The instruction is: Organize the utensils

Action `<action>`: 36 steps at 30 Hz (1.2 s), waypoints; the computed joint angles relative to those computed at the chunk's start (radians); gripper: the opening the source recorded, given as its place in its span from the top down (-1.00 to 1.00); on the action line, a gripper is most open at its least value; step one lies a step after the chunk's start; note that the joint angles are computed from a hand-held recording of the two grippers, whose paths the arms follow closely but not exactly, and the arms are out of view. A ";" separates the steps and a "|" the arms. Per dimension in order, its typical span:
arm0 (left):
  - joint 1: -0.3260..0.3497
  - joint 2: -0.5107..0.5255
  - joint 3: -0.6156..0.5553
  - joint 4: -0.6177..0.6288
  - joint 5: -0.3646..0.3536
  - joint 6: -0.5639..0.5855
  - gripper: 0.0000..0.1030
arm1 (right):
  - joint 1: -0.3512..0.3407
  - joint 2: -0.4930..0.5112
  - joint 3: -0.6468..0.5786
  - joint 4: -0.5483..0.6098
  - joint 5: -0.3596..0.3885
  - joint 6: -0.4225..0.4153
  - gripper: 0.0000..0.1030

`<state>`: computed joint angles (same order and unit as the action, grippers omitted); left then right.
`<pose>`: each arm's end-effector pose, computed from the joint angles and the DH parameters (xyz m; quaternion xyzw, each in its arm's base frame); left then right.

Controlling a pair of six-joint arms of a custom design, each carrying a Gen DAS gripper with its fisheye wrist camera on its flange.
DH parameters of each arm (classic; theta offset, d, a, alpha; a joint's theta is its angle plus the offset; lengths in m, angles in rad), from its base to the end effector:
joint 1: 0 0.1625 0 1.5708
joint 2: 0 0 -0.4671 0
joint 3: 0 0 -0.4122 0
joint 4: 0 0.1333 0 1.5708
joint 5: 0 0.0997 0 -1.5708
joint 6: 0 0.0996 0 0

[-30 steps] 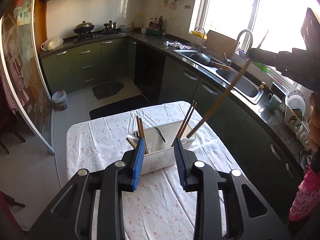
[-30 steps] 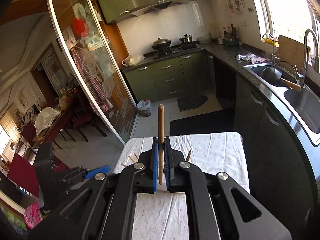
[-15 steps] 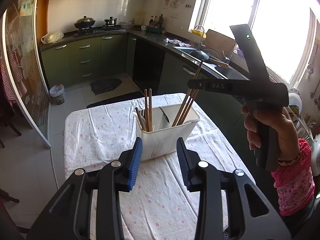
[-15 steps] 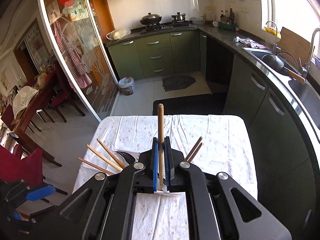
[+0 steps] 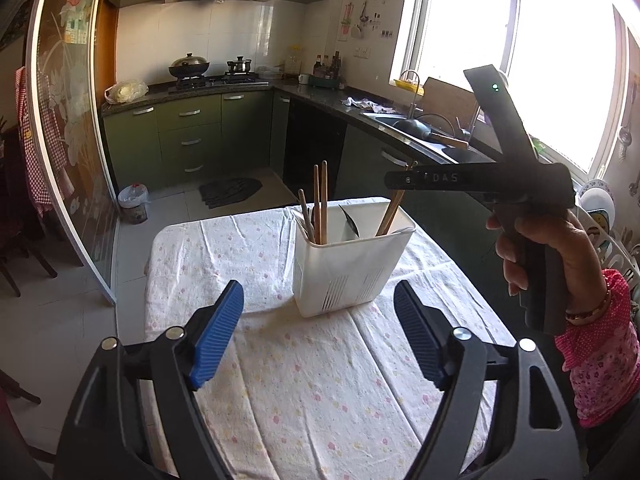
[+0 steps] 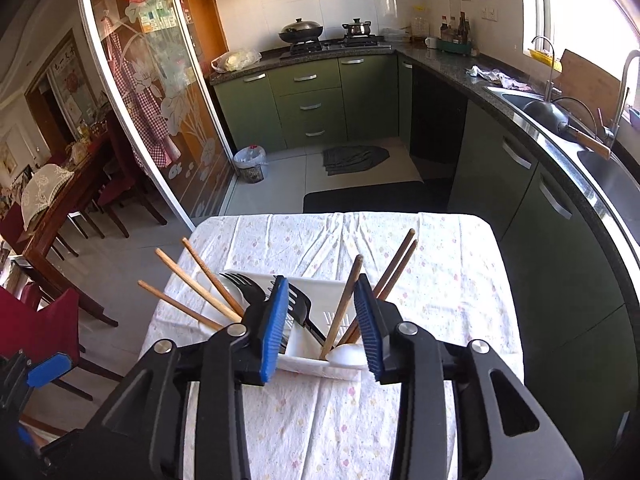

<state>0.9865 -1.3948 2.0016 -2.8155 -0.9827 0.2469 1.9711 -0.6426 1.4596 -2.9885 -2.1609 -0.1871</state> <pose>-0.1460 -0.5626 0.3801 0.2838 0.8681 -0.3421 0.2209 0.3777 -0.6927 0.1300 0.1822 -0.8997 0.3110 0.2461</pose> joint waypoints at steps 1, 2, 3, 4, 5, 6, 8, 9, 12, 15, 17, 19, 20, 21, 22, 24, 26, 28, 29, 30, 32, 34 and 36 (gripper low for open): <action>-0.006 -0.002 0.014 -0.029 0.011 0.009 -0.65 | 0.004 -0.016 0.028 -0.028 0.012 -0.007 0.11; -0.011 -0.005 0.030 -0.059 0.021 0.020 -0.72 | 0.010 -0.031 0.058 -0.061 0.016 -0.016 -0.06; -0.014 -0.009 0.045 -0.085 0.029 0.032 -0.75 | 0.017 -0.044 0.087 -0.096 0.015 -0.026 -0.15; -0.018 -0.014 0.060 -0.105 0.035 0.040 -0.79 | 0.021 -0.061 0.120 -0.130 0.024 -0.039 -0.26; -0.020 -0.020 0.075 -0.124 0.039 0.045 -0.83 | 0.024 -0.078 0.155 -0.158 0.038 -0.046 -0.40; -0.022 -0.027 0.091 -0.143 0.038 0.047 -0.85 | 0.026 -0.094 0.186 -0.183 0.048 -0.047 -0.48; -0.022 -0.039 0.117 -0.164 0.037 0.044 -0.86 | 0.030 -0.124 0.255 -0.246 0.069 -0.053 -0.70; -0.021 -0.045 0.130 -0.172 0.037 0.040 -0.86 | 0.031 -0.136 0.289 -0.281 0.078 -0.057 -0.75; -0.019 -0.062 0.170 -0.204 0.032 0.029 -0.86 | 0.035 -0.165 0.387 -0.386 0.087 -0.058 -0.91; -0.027 -0.071 0.216 -0.289 0.048 0.035 -0.86 | 0.046 -0.175 0.481 -0.522 0.070 -0.067 -0.91; -0.039 -0.073 0.248 -0.356 0.070 0.054 -0.87 | 0.051 -0.175 0.536 -0.610 0.062 -0.073 -0.91; -0.053 -0.074 0.274 -0.413 0.098 0.071 -0.87 | 0.062 -0.166 0.581 -0.698 0.037 -0.083 -0.91; -0.060 -0.077 0.287 -0.432 0.107 0.077 -0.87 | 0.070 -0.157 0.602 -0.749 0.020 -0.093 -0.91; -0.065 -0.078 0.296 -0.449 0.114 0.084 -0.87 | 0.080 -0.146 0.620 -0.805 0.002 -0.105 -0.91; -0.070 -0.079 0.302 -0.461 0.124 0.089 -0.87 | 0.090 -0.132 0.634 -0.860 -0.018 -0.118 -0.91; -0.078 -0.085 0.319 -0.485 0.132 0.097 -0.87 | 0.106 -0.107 0.660 -0.947 -0.051 -0.141 -0.91; -0.089 -0.088 0.333 -0.516 0.148 0.106 -0.87 | 0.120 -0.086 0.680 -1.022 -0.076 -0.155 -0.91; -0.102 -0.093 0.350 -0.545 0.160 0.115 -0.87 | 0.130 -0.070 0.700 -1.084 -0.094 -0.162 -0.91; -0.107 -0.096 0.357 -0.556 0.164 0.117 -0.87 | 0.135 -0.063 0.705 -1.112 -0.099 -0.167 -0.91; -0.110 -0.099 0.362 -0.564 0.163 0.117 -0.87 | 0.139 -0.055 0.711 -1.139 -0.098 -0.171 -0.91; -0.114 -0.106 0.370 -0.568 0.161 0.103 -0.87 | 0.132 -0.055 0.719 -1.174 -0.079 -0.179 -0.91; -0.113 -0.117 0.371 -0.547 0.150 0.082 -0.87 | 0.132 -0.049 0.726 -1.211 -0.070 -0.184 -0.91; -0.120 -0.118 0.372 -0.540 0.167 0.079 -0.87 | 0.131 -0.054 0.727 -1.209 -0.071 -0.185 -0.91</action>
<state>0.8661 -1.5127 2.3735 -3.3554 -0.8161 0.3256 2.1025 -0.6961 2.1866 -4.1976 -2.2322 -0.3723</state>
